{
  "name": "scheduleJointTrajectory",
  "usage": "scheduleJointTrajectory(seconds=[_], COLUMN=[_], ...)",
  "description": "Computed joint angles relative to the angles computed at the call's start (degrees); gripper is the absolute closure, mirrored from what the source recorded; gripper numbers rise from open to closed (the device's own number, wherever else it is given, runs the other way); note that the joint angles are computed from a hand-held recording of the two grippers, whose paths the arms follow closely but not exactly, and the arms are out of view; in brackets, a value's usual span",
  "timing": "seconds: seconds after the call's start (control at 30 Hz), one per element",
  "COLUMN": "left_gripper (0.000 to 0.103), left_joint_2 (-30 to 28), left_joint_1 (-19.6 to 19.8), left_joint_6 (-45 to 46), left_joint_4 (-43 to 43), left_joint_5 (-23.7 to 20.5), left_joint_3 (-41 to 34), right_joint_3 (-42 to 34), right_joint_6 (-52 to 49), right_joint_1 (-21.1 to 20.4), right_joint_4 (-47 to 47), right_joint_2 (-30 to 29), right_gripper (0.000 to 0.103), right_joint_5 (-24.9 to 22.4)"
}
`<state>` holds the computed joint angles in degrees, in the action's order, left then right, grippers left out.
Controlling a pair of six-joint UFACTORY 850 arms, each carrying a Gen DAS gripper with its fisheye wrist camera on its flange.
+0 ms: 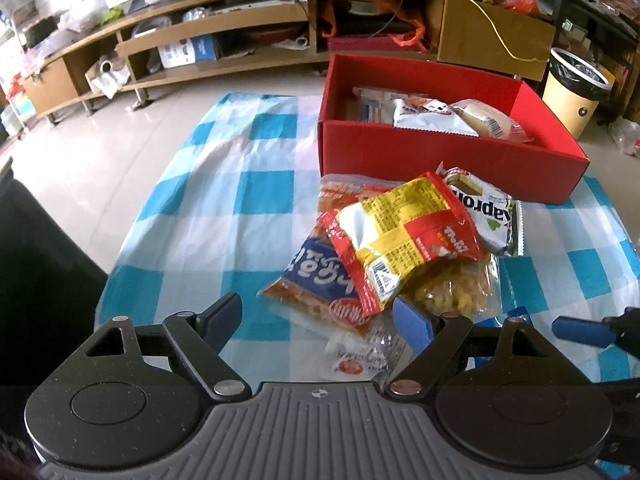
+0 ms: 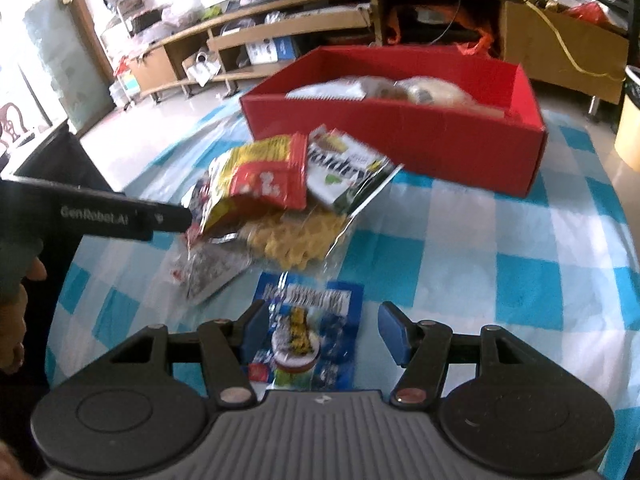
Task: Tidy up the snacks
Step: 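Move the left gripper onto the red Trolli packet while the right gripper approaches the blue packet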
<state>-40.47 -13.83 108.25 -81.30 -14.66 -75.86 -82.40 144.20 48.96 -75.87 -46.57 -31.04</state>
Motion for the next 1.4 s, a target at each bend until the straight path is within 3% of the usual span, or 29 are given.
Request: scheduleJointTrajectory(seconds=[0.17, 0.4, 0.47, 0.63, 0.8, 1.07, 1.23, 1.33, 1.4], left_gripper=[0.016, 0.016, 0.016, 0.016, 0.015, 0.009, 0.006, 0.008, 0.012], left_joint_2=[0.08, -0.77, -1.05, -1.75, -3.34, -6.39, -9.51, -11.73, -11.08], left_joint_1=[0.16, 0.22, 0.31, -0.29, -2.30, -4.91, -5.45, -5.12, -4.86], left_joint_6=[-0.39, -5.02, -7.07, -2.43, 9.79, 19.29, 11.05, -2.80, -3.11], left_joint_4=[0.74, 4.56, 6.22, 3.87, 2.12, 6.30, 16.46, 25.10, 24.31], left_joint_5=[-0.21, -0.41, -1.19, -3.42, -5.11, -6.98, -8.88, -12.49, -12.45], left_joint_3=[0.33, -0.91, -1.48, -2.97, -5.39, -9.45, -13.00, -17.05, -16.08], right_joint_3=[-3.01, -6.39, -5.62, -1.89, 0.04, 1.77, 2.38, 2.67, 2.43], right_joint_6=[-5.17, -15.25, -13.68, -3.67, 1.62, 9.15, 11.79, 13.30, 11.75], right_joint_1=[-0.16, 0.24, 0.15, 0.04, -0.32, -0.73, -1.22, -1.33, -1.34], right_joint_4=[3.05, 8.92, 7.88, 0.04, -4.53, -10.84, -13.70, -15.12, -14.04], right_joint_2=[-2.15, -4.52, -3.99, -1.56, -0.59, 0.05, 0.27, 0.35, 0.31], right_gripper=[0.046, 0.044, 0.045, 0.053, 0.053, 0.052, 0.050, 0.049, 0.050], right_joint_5=[2.43, 0.30, 0.88, 2.21, 4.04, 5.15, 6.17, 6.39, 6.28])
